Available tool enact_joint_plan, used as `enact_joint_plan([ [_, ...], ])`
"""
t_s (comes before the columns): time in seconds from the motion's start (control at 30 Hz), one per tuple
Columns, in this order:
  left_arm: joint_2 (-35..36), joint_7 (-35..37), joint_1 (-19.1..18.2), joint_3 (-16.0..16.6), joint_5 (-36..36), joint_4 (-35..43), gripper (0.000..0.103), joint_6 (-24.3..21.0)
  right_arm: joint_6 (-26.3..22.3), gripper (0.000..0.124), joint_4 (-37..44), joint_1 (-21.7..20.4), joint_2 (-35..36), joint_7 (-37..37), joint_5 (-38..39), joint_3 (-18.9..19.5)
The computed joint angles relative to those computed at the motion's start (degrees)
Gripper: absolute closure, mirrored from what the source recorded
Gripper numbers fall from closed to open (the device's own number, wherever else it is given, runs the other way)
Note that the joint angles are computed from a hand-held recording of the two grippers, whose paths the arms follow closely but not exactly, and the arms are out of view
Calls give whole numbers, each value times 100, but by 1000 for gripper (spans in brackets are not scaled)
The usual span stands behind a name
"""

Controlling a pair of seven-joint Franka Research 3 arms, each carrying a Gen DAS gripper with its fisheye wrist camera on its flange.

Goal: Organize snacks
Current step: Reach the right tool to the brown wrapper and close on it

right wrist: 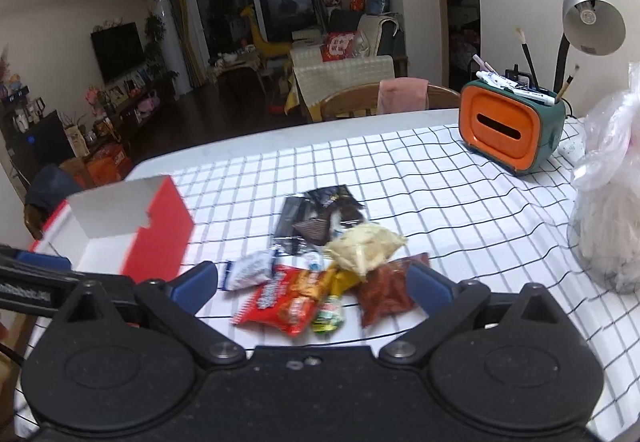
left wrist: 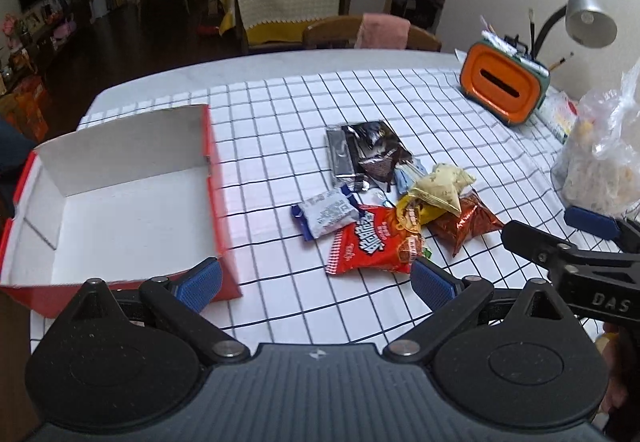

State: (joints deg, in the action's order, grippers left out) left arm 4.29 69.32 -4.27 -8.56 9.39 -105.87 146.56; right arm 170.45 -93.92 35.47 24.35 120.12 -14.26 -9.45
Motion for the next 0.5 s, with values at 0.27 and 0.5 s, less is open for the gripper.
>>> enact_joint_plan([
  [0.27,634,-101,-108,-33,147,816,2,-506,-646,25,746,-1618,695,-3184,1227,1646],
  [0.5,976,-220,-159,-32,252,1263,2,-799,-1844,29,2229,-2081,1639,-5344,1804,2039],
])
